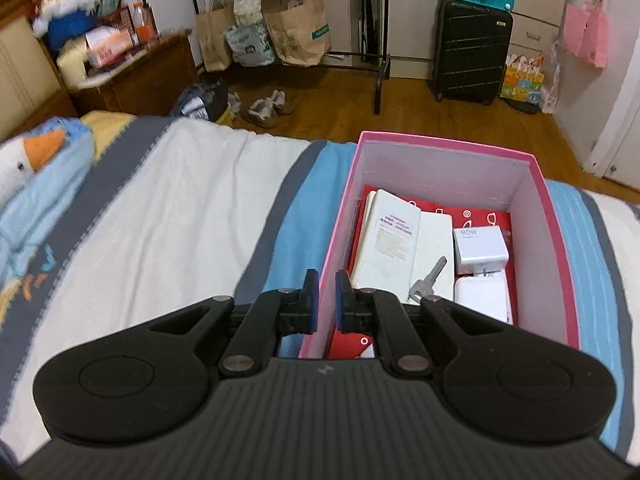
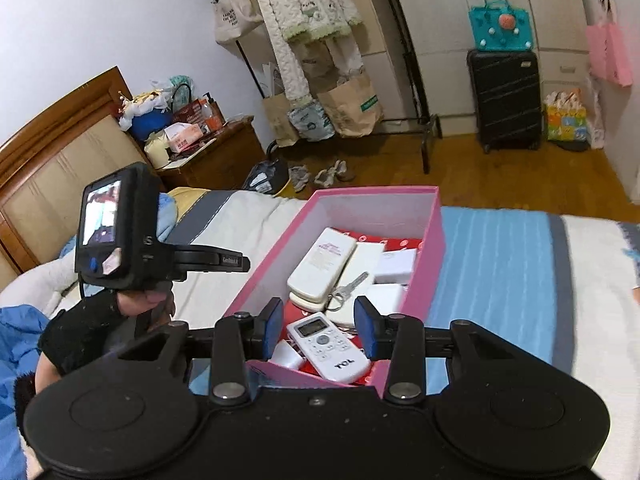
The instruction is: Organize rigid objects
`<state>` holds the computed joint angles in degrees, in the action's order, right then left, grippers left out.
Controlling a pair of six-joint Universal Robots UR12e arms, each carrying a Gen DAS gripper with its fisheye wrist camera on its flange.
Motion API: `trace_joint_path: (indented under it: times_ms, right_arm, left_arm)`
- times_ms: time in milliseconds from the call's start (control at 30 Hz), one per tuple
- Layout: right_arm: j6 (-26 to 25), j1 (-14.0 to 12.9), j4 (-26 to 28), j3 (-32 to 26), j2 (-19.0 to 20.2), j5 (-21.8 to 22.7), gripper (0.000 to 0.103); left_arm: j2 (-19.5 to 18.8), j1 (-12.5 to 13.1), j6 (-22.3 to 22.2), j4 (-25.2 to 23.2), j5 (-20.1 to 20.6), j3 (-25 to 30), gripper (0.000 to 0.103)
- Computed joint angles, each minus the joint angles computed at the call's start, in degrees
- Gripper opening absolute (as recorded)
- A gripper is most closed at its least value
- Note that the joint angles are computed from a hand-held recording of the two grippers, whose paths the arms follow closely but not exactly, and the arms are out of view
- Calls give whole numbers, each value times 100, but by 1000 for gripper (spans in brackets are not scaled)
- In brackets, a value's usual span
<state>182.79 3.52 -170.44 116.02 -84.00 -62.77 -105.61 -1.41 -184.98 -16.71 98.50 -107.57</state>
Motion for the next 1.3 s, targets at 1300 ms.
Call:
trace_joint_path:
  times_ms: [1300]
  right_arm:
    - [-532, -841, -909, 1738, -1722, -493, 78]
  left_arm:
    - [1988, -1126, 36, 932, -235, -1708, 48]
